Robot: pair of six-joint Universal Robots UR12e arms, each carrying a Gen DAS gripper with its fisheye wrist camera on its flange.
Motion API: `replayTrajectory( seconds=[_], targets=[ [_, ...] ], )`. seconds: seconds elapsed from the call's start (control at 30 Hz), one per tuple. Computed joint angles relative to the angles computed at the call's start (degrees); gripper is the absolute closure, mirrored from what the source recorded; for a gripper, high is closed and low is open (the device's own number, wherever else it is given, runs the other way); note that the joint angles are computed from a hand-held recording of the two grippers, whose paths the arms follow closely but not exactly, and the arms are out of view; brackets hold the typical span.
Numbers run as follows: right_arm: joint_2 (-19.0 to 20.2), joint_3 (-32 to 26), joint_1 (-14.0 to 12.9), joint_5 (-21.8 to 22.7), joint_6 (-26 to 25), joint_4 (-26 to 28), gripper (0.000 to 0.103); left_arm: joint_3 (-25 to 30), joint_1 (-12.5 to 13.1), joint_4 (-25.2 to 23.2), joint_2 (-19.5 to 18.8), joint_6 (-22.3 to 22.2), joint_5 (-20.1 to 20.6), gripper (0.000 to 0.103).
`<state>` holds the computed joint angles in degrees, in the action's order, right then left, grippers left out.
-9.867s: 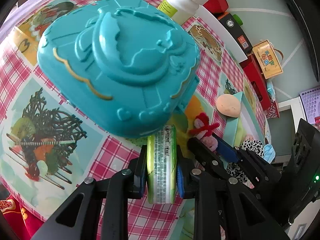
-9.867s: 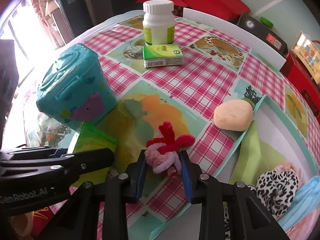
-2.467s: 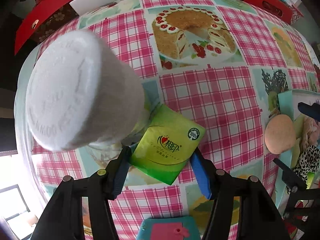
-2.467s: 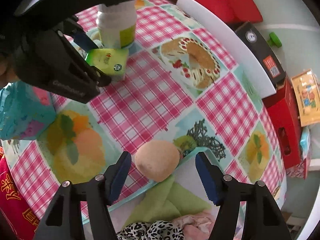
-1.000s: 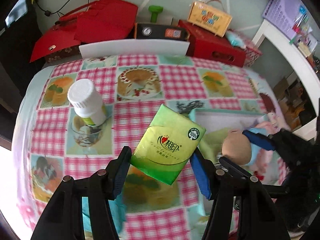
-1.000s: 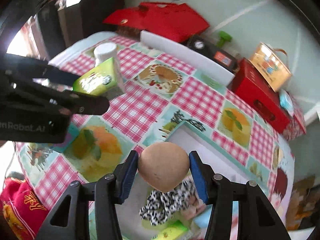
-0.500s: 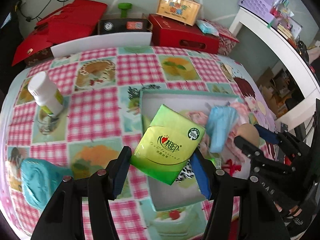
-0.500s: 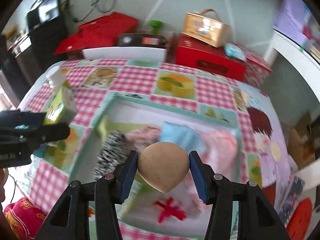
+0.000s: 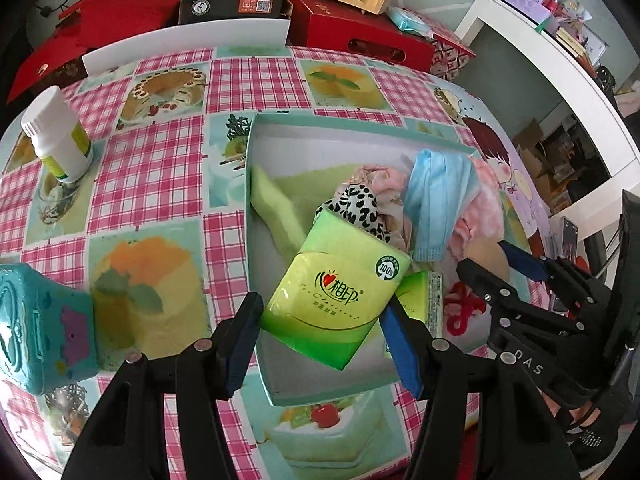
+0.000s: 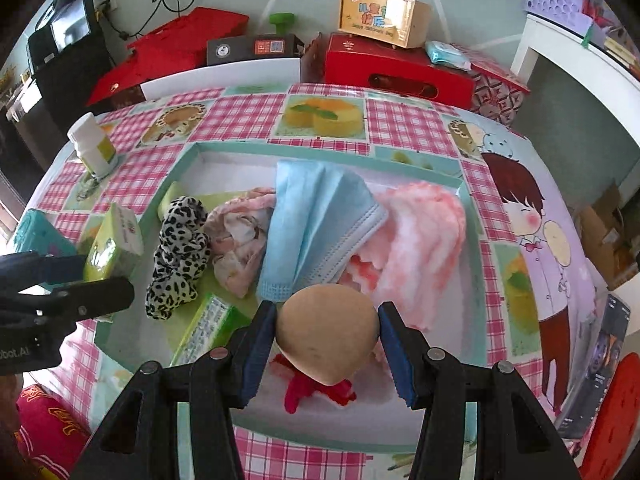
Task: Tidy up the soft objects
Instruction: 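Lower the tissue pack and sponge into the tray and open both tools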
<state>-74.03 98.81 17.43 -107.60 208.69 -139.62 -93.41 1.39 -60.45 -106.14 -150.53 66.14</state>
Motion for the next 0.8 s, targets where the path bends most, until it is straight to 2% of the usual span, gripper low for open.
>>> replayTrajectory(
  seconds=[0.27,0.37,0.57,0.6,0.63,0.7,0.77,0.8],
  targets=[
    [0.87,-0.72,-0.05,-0.74,0.18,1.41,0.045,0.66,0.22,-2.29,-0.91,-0.93,-0.76,0.040],
    [0.82,-0.72,0.05,-1.46,0.30,1.39,0.031,0.57,0.47,-2.00,-0.76,-1.20,-1.26,0.036],
    [0.40,-0.63,0.21,-2.39,0.95,2.16,0.030,-0.08,0.76,-0.92,-0.11,-1.50,-1.05,0.035],
    [0.35,-0.62,0.25,-2.53,1.00,2.32,0.030,-0.25,0.80,-0.53,-0.02,-1.59,-0.91,0.035],
    [0.30,-0.63,0.37,-2.87,1.09,2.54,0.028,-0.65,0.84,0.43,0.18,-1.82,-0.65,0.026],
    [0.18,-0.54,0.64,-3.71,1.47,2.66,0.014,-1.67,0.93,3.29,0.61,-3.09,0.11,0.010],
    [0.01,-0.39,0.93,-4.73,1.98,2.80,0.000,-2.45,1.23,5.15,1.05,-4.28,0.51,0.010],
    [-0.13,-0.25,1.05,-5.10,2.23,2.82,0.000,-2.65,1.40,5.59,1.16,-4.75,0.57,0.010]
  ],
)
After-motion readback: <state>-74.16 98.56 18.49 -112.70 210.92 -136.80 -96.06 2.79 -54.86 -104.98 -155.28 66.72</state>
